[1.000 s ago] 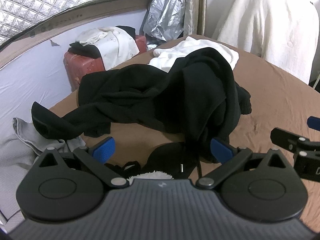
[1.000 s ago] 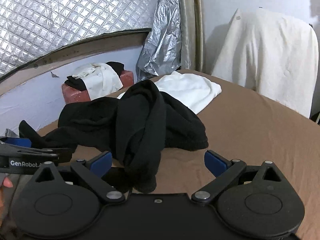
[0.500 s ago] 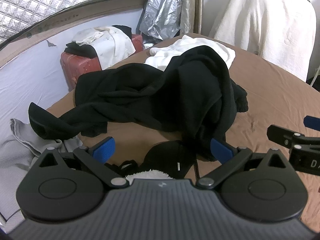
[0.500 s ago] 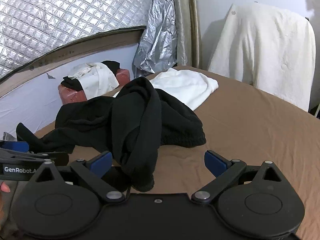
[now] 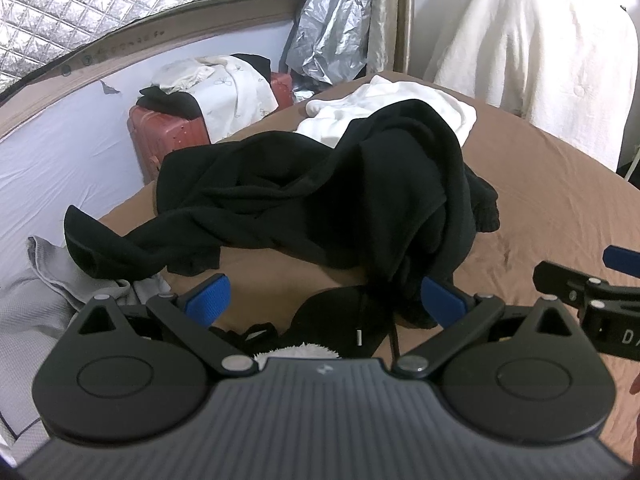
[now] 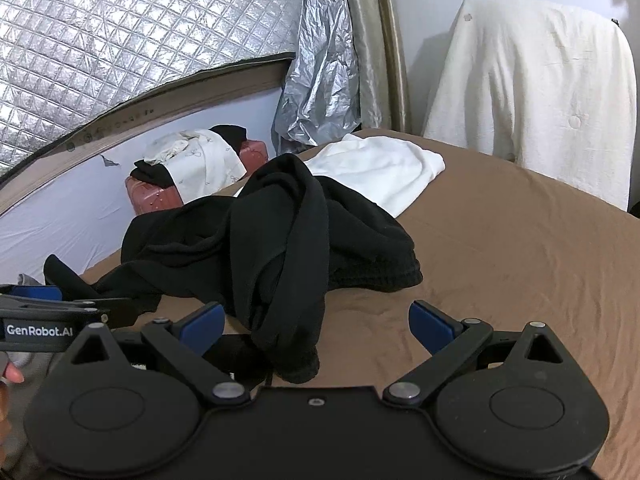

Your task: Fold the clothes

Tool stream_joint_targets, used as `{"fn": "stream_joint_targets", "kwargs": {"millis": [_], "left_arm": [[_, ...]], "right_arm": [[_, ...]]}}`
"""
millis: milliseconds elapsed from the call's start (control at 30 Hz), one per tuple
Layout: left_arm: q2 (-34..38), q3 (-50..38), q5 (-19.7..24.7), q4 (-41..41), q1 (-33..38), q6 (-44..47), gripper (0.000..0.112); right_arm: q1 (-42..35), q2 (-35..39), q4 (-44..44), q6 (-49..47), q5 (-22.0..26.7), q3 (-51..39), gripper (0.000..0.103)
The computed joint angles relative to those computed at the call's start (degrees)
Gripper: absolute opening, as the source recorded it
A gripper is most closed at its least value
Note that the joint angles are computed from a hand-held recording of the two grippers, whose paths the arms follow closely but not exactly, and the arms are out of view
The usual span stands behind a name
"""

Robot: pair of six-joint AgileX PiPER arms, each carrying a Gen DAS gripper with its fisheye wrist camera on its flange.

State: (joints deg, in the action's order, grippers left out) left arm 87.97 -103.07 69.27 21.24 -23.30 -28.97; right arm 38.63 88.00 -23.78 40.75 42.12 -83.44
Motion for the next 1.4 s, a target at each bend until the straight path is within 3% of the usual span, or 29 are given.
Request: {"fn": "stream_joint_targets", "kwargs": {"millis": [733,867,967,1133,1233,1367,1400], "left_arm": [[0.4,0.4,-1.1,-1.5,1.7,0.5,0.103],[-0.8,3.6,-4.5,-0.5,1.6,-2.9,0.102],[-0.9,6.0,-7.0,-0.9,0.9,-4.4,0.101],[0.4,7.1,-8.6,-6.0,2.5,-2.5,0.099],[1.2,7.4,-10.5,-7.7,5.1,-1.6,0.087],[7.9,0.8,-10.6,-26.5,15.2,8.0,0.078],[10.3,-1.6,-9.9,-29.6,17.1,7.4,0.074]], "right_arm": [[-2.0,-0.1,7.1,-3.6,-2.6,1.0,0.1],[-3.5,-1.7,11.0,-3.8,-7.4,3.5,0.1],[-6.7,-3.1,22.0,-10.5,-13.2,6.3,0.1],[-8.8,-0.9,24.2,-13.6,-15.5,6.9,0.1],[-10.2,1.9,26.7,-19.5,-16.9,5.6,0.097],[-13.0,8.0,42.5,-41.4,-16.0,0.6,0.084],[-13.5,10.1,45.6,-45.2,-15.3,-1.5,0.075]]}}
